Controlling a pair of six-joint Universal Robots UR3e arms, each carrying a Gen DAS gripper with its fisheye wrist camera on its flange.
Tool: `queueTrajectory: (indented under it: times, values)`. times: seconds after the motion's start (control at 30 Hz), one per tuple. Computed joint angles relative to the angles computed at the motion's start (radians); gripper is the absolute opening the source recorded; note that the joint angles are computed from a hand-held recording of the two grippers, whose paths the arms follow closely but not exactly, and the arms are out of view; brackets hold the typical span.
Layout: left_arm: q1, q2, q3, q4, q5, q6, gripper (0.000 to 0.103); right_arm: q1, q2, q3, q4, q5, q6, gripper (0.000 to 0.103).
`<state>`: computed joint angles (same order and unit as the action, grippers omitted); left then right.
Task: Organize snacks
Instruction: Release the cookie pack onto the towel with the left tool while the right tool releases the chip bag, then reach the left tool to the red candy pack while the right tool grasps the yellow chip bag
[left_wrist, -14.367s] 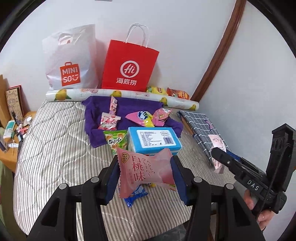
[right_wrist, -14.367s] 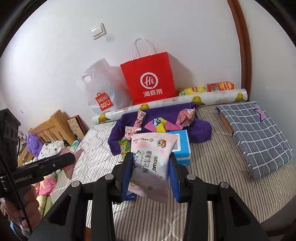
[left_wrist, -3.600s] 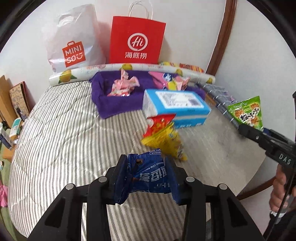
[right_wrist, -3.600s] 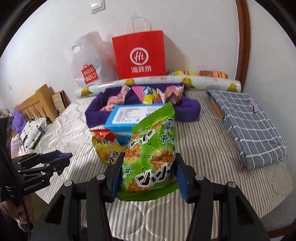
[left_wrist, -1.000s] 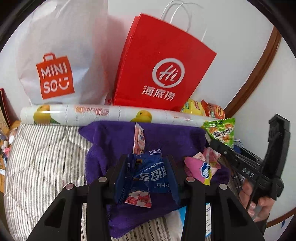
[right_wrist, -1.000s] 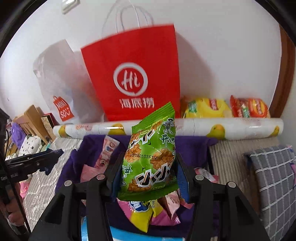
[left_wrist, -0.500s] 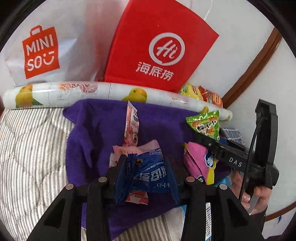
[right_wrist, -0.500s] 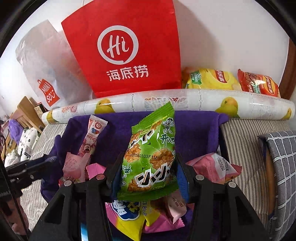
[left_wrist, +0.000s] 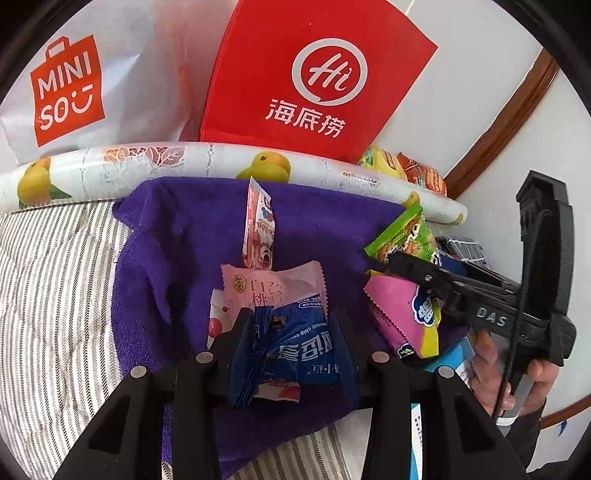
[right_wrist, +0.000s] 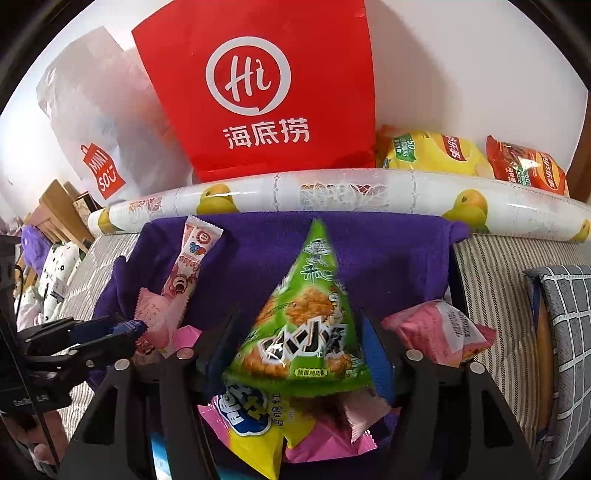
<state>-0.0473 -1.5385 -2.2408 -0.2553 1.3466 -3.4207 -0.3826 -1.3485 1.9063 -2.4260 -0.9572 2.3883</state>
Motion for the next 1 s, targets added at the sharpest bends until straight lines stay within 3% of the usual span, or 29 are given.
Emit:
queueTrajectory:
  times: [0.43, 0.5, 0.57, 0.67, 1.0]
  values:
    - [-0.01, -0.025, 0.003, 0.022, 0.044, -0.008, 0.042, -0.062, -0.165, 0.093, 0.028, 0.039, -0.065, 0.068]
    - [-0.01, -0.016, 0.01, -0.002, 0.045, -0.006, 0.047, -0.086, -0.208, 0.112, 0.054, 0.061, -0.082, 0.069]
    - [-0.012, 0.006, 0.012, -0.03, 0.047, -0.004, 0.058, -0.114, -0.254, 0.131, 0.09, 0.081, -0.104, 0.069]
    - [-0.031, 0.04, 0.007, -0.044, 0.081, -0.005, 0.063, -0.157, -0.326, 0.162, 0.152, 0.107, -0.145, 0.069]
    - [-0.044, 0.241, -0.049, -0.166, 0.113, -0.032, 0.063, -0.352, -0.628, 0.265, 0.51, 0.168, -0.369, 0.069]
